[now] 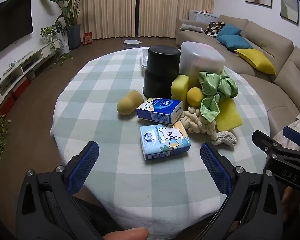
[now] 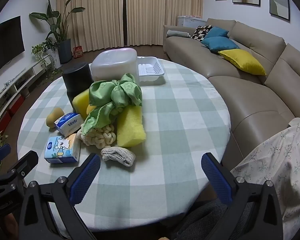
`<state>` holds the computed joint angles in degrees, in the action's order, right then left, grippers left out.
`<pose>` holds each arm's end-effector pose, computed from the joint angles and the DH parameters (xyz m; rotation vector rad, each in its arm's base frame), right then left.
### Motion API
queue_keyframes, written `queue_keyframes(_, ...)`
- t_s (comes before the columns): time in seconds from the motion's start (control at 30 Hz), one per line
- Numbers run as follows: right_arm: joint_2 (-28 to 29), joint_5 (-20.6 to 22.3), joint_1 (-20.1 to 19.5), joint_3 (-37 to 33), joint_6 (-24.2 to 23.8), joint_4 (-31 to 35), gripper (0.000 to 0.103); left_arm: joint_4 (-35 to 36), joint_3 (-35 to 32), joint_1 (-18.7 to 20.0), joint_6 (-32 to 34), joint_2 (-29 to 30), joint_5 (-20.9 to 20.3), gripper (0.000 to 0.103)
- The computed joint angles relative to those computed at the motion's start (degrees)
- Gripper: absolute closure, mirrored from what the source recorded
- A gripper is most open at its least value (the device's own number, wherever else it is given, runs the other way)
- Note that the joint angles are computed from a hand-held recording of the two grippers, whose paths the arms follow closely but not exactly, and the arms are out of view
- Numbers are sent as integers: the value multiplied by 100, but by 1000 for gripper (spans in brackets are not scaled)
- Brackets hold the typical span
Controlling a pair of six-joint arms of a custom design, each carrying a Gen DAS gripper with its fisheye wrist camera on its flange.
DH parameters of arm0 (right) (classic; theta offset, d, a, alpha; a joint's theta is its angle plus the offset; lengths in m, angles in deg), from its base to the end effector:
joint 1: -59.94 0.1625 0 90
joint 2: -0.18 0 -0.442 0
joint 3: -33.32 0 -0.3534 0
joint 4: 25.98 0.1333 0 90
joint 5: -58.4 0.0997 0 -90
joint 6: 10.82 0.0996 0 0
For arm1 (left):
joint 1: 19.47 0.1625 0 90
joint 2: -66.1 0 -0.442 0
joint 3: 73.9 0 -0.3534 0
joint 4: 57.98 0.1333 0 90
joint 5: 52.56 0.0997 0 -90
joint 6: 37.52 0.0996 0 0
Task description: Organize soft objects
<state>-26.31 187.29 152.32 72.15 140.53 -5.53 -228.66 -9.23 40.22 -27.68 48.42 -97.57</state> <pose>0.1019 -0.7484 0.1583 0.1727 -2.1386 0.9498 -0.2199 -0.7798 0.0350 0.5259 2.2911 -0.8666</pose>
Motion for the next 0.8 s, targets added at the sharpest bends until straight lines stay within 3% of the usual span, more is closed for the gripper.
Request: queue_keyframes(0.8, -27, 2, -15, 66, -24, -51, 0, -72, 116, 38, -34, -37, -39, 0)
